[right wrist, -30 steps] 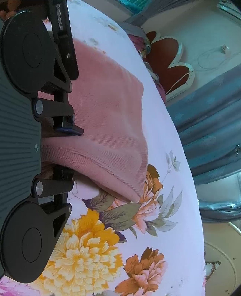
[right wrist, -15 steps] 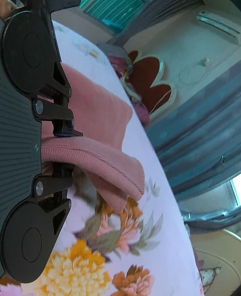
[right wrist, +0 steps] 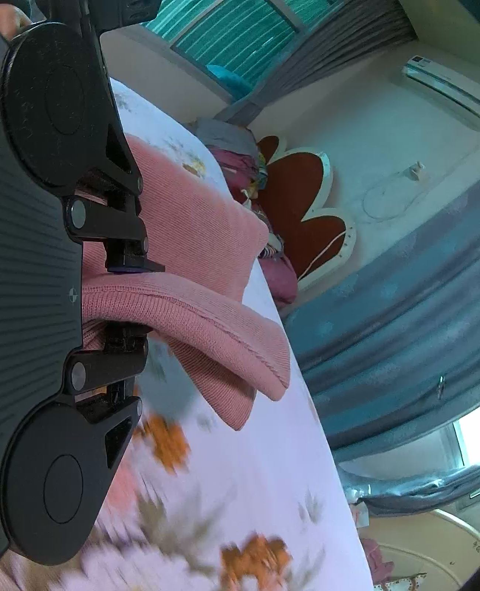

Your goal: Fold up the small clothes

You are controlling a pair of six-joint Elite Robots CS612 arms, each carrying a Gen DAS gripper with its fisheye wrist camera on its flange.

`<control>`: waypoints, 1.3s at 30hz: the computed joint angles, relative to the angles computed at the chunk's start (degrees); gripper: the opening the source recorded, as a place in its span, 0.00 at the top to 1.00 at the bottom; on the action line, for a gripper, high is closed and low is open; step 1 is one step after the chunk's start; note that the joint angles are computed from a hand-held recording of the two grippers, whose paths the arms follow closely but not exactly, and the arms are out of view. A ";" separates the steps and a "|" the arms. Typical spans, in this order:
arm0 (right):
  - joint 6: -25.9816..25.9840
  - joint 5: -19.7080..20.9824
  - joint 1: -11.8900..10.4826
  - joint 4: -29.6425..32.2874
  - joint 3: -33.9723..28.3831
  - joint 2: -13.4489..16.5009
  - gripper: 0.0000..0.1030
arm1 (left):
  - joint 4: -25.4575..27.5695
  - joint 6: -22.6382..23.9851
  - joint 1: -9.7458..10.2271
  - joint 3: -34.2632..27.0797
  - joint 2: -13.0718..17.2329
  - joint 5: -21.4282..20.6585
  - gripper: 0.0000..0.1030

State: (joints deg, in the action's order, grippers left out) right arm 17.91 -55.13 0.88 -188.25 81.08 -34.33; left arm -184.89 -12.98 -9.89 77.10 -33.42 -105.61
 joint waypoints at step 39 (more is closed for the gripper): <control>-11.12 -23.20 12.05 16.64 -22.18 11.63 0.71 | 4.75 7.55 8.26 -11.03 8.40 5.84 0.41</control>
